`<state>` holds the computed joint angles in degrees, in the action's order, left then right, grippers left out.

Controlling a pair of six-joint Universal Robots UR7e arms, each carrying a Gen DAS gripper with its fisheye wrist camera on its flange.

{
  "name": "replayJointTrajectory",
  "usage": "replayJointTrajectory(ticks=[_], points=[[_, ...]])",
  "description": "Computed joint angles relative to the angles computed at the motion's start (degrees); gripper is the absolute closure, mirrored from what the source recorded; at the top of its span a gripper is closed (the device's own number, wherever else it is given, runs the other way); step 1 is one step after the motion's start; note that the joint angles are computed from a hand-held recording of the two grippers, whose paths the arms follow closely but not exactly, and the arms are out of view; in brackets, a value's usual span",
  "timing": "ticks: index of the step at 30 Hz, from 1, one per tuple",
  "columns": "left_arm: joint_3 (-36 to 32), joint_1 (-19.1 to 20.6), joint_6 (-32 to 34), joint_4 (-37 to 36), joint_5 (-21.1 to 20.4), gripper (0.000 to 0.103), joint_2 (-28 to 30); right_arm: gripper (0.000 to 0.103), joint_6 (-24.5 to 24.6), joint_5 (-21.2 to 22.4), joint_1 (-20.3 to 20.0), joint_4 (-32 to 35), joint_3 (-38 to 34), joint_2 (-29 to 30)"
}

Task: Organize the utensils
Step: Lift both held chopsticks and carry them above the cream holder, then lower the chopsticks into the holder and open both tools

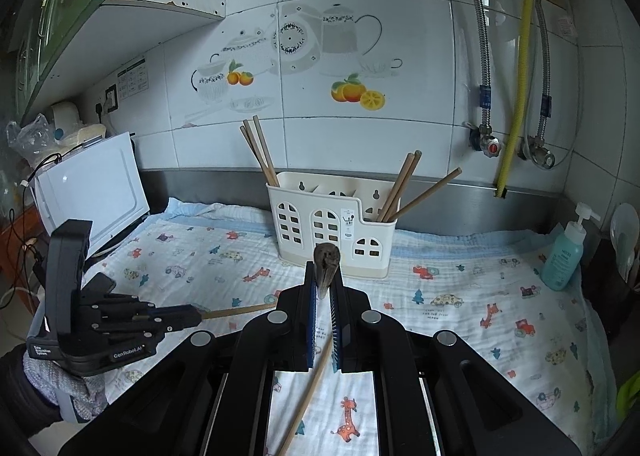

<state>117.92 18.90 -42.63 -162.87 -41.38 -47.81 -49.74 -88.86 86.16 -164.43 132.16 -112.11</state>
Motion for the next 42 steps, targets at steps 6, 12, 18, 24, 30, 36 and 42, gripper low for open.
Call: replayJointTrajectory(ticks=[6,12,18,24,30,36,42], points=[[-1.89,0.69,3.36,-1.05,0.43,0.097,-0.18,0.097,0.39,-0.93,2.14,-0.48,-1.96,1.99],[-4.88,1.06,8.57,-0.71,1.24,0.097,-0.66,0.097,1.06,-3.51,4.85,-0.41,-6.51,4.88],[-8.97,2.09,13.81,-0.06,1.59,0.097,-0.54,0.097,1.99,-7.89,8.62,1.76,-13.97,9.15],[-13.4,2.61,18.57,0.5,2.56,0.097,0.35,0.097,3.03,-13.0,10.96,4.88,-20.87,15.27],[-18.82,2.69,25.95,-2.62,5.48,0.097,1.64,0.097,3.6,-17.18,11.64,8.6,-25.44,20.76],[-26.85,3.97,34.76,-6.63,8.44,0.097,4.94,0.097,3.78,-19.52,11.36,9.5,-27.33,24.49],[-34.38,6.12,41.64,-12.59,10.73,0.097,8.97,0.097,3.22,-20.47,10.75,9.51,-27.76,26.24]])
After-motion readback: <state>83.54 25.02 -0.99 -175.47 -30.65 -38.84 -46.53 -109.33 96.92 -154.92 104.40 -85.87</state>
